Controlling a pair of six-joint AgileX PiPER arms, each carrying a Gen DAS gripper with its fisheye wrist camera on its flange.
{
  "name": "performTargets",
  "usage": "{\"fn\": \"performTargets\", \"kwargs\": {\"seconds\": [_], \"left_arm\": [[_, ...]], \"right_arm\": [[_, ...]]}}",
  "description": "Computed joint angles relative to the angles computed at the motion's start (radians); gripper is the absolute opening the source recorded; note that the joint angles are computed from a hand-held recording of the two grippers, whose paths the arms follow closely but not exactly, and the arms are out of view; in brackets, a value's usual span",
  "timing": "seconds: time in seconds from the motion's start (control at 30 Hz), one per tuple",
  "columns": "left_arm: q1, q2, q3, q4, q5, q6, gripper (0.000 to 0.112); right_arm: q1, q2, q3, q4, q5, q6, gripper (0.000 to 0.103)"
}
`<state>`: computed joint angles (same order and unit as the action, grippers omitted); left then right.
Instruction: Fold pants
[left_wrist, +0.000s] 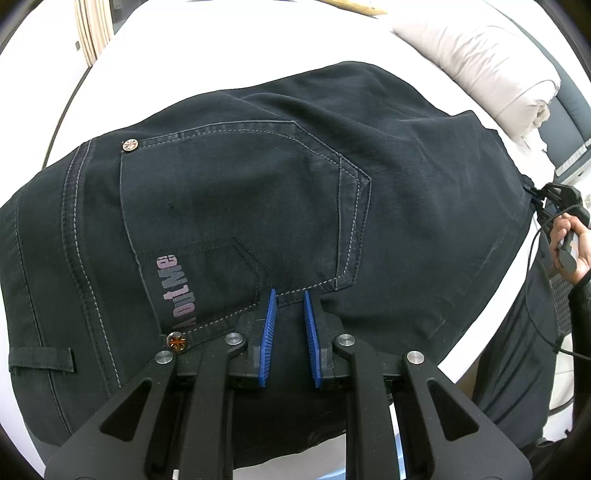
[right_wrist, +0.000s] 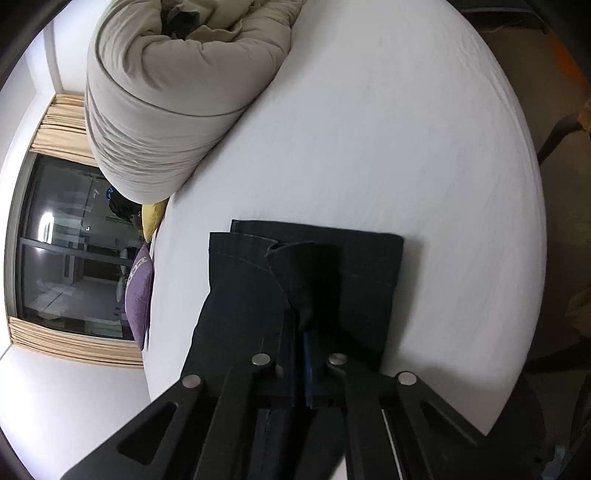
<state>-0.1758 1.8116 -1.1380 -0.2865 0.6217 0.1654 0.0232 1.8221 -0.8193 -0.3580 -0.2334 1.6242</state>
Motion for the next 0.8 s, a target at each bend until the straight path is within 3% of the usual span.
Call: {"fn": "performTargets", "kwargs": {"seconds": [0.1, 0.23, 0.37, 0.5, 0.8], "left_arm": [[0.013, -0.006, 0.003, -0.020, 0.005, 0.016, 0.016], [0.018, -0.006, 0.002, -0.025, 0.007, 0.024, 0.016], [0.021, -0.005, 0.003, -0.032, 0.004, 0.029, 0.016], [0.019, -0.007, 0.003, -0.027, 0.003, 0.020, 0.016], [0.090, -0.028, 0.046, -0.157, -0.006, 0.143, 0.016]], "right_arm": [[0.015, -0.050, 0.047, 0.184, -0.006, -0.175, 0.004], [0.014, -0.088, 0.084, 0.296, -0.014, -0.267, 0.003], [-0.025, -0.079, 0.120, 0.175, -0.035, -0.147, 0.003], [-0.021, -0.083, 0.159, 0.231, -0.053, -0.209, 0.002], [-0.034, -0.104, 0.151, 0.217, 0.023, -0.280, 0.000]]}}
